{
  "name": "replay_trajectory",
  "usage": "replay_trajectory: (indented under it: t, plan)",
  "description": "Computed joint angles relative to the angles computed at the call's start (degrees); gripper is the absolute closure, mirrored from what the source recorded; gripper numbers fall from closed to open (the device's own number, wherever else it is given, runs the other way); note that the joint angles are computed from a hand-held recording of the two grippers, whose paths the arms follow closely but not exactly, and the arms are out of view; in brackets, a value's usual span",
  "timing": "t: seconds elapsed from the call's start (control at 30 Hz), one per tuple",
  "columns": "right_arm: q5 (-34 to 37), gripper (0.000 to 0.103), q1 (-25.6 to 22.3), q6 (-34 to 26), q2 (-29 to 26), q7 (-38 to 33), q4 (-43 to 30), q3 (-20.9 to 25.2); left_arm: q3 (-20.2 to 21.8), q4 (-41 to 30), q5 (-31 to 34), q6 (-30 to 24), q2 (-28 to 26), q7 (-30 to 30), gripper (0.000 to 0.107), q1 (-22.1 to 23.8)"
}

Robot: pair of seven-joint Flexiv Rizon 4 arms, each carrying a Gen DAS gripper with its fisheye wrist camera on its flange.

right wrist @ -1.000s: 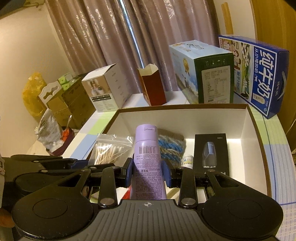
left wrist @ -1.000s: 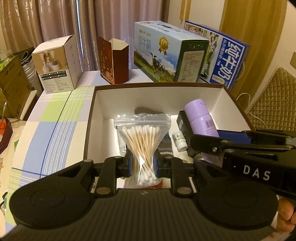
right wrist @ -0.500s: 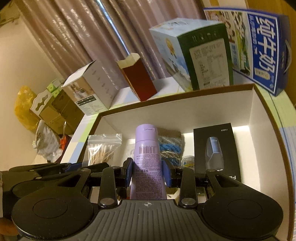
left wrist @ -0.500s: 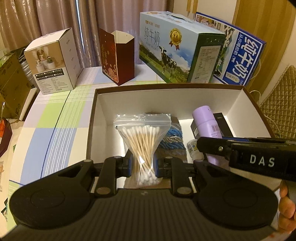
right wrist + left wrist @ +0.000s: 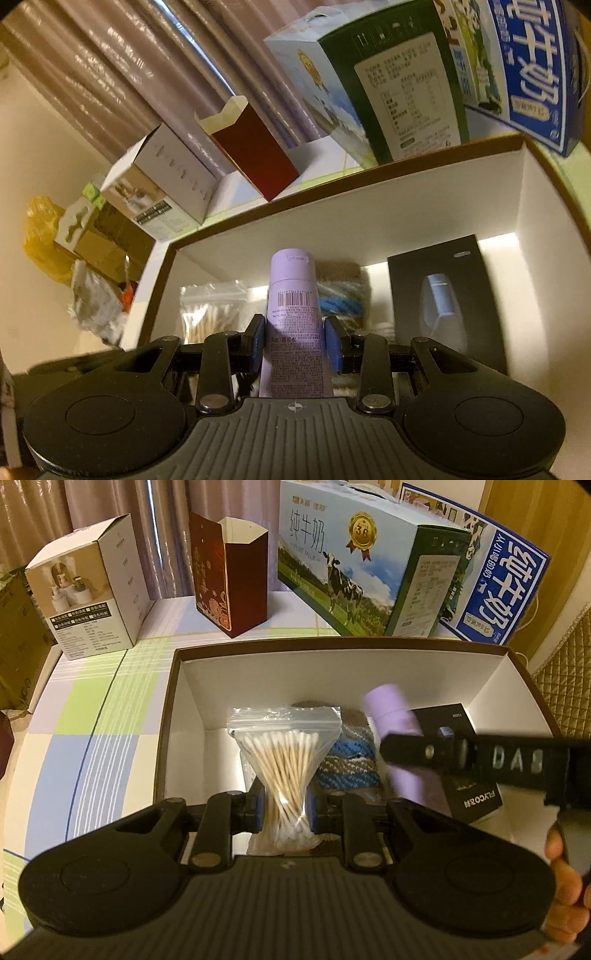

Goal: Organize objects
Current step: 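Lower the swab bag and lotion tube into the brown box and open both grippers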

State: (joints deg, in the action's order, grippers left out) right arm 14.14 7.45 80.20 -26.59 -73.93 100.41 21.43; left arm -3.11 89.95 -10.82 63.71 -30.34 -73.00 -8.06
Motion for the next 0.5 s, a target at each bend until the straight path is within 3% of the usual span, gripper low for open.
replay_trajectory:
  t: [0.03, 0.1, 0.13, 0.5]
  plan:
    - [0.69, 0.070, 0.00, 1.35, -0.57, 0.21, -0.31, 0.14, -0.16, -0.27, -0.13, -0.20, -0.21, 0.22, 0.089, 0.14]
    - [1.92, 0.047, -1.24, 2.05, -1.61, 0.00, -1.46, 1.63, -0.30, -0.65, -0.29, -0.46, -0.51, 0.50, 0.088, 0.29]
    - [1.90, 0.044, -0.99, 2.69, -1.74, 0.50, -1.53, 1.28, -0.31, -0.86, -0.33, -0.55, -0.68, 0.60, 0.088, 0.34]
    - [-2.68, 0.043, 0.16, 1.80, -0.41, 2.54, 0.35, -1.71, -1.22, -0.59, -1.90, -1.09, -0.69, 2.23, 0.088, 0.86]
